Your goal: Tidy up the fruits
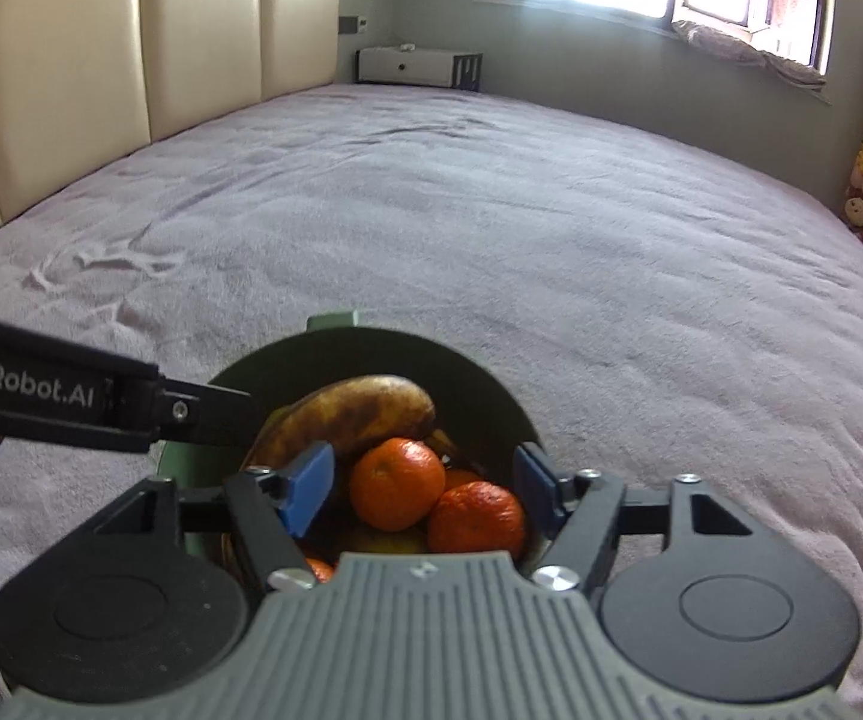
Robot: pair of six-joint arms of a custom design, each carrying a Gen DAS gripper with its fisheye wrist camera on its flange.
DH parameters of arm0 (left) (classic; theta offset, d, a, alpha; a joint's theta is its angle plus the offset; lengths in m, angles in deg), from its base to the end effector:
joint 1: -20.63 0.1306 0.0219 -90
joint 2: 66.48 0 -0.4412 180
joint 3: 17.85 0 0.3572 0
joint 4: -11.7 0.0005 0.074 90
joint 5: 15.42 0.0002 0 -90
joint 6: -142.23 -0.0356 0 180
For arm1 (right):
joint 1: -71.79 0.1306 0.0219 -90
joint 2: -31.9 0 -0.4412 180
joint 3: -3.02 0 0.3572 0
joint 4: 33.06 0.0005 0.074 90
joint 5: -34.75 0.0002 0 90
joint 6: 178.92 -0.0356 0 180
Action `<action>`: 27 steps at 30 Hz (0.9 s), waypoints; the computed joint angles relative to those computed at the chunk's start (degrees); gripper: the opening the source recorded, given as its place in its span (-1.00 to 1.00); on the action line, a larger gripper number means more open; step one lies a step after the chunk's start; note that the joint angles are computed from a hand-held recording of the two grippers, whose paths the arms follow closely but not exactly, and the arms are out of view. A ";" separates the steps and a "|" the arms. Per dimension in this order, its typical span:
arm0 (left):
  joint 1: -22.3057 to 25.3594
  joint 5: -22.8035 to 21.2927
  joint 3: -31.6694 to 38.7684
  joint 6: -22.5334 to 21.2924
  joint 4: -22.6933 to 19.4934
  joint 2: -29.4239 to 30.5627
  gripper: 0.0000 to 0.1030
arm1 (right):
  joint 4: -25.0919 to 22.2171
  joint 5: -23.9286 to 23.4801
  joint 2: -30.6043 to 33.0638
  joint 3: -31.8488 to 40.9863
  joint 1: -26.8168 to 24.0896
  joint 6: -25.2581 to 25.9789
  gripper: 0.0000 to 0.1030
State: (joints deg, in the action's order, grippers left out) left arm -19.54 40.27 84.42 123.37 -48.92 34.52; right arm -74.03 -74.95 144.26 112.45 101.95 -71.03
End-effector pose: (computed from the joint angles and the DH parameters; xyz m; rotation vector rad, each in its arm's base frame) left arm 0.4067 -0.3177 0.4825 -0.8211 2.2174 -0.1228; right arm 0.5336 0.3234 0.4457 -1.1057 2.0577 0.5081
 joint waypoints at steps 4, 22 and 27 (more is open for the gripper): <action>-1.52 -3.76 2.19 -0.88 -1.37 0.25 0.41 | 1.07 0.09 -2.03 -0.77 -1.08 -1.98 0.63; -9.06 -22.85 18.70 -2.31 -23.34 8.18 0.77 | 5.23 2.48 -12.36 -7.80 -4.48 -4.93 0.92; -10.30 -24.14 20.39 -3.39 -26.79 9.49 0.89 | 6.36 2.23 -14.80 -11.04 -4.74 -2.91 0.92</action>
